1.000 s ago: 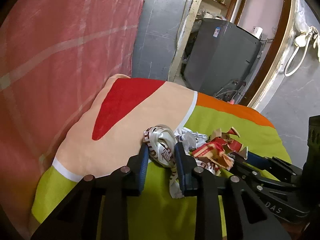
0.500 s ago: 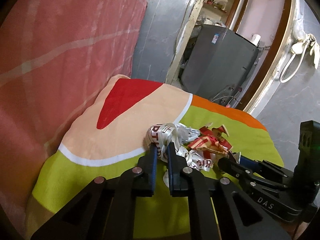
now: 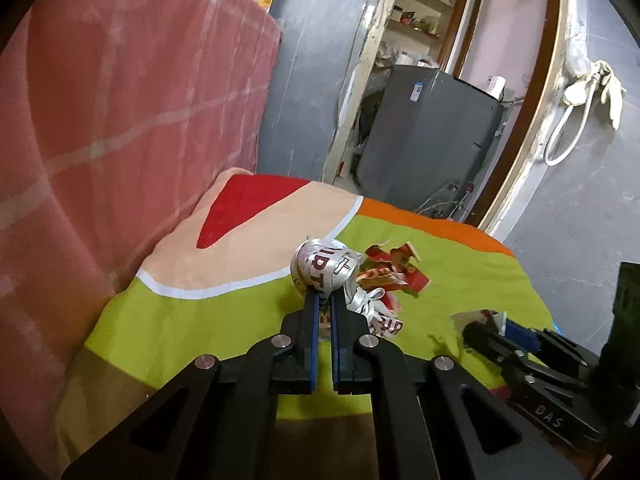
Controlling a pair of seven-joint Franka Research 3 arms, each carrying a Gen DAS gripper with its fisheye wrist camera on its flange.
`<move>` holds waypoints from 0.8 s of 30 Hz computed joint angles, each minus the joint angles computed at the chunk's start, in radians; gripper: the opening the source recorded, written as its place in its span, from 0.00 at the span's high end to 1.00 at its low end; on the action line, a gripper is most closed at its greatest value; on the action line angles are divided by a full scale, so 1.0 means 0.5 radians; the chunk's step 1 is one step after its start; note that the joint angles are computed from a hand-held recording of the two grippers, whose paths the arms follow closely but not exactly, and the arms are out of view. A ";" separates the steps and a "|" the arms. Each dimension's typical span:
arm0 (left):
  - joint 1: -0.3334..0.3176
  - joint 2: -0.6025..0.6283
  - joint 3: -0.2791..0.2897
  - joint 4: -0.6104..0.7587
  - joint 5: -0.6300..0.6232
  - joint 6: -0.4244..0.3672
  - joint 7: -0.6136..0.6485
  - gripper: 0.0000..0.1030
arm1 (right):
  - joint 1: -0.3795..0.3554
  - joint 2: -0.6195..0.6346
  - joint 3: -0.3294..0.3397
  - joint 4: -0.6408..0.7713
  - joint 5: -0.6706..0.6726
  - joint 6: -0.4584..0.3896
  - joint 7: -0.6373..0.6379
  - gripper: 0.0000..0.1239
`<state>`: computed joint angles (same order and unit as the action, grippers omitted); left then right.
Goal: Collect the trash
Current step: 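Carry ribbon and white-blue paper scrap over the blue basin with both grippers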
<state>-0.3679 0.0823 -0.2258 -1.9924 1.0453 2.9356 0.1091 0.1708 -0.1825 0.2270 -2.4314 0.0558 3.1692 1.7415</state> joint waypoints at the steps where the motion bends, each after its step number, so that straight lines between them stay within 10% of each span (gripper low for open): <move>1: -0.007 -0.011 0.001 -0.001 0.038 0.001 -0.028 0.97 | -0.054 -0.033 0.046 -0.039 -0.034 0.051 0.033 0.74; 12: -0.087 0.035 -0.057 0.155 0.209 -0.019 -0.083 0.97 | -0.684 -0.420 0.628 -0.363 0.166 0.415 -0.005 0.74; 24: -0.414 0.452 0.010 0.767 0.433 0.046 -0.092 0.97 | -0.943 -0.855 0.669 -0.645 0.618 0.586 -0.237 0.74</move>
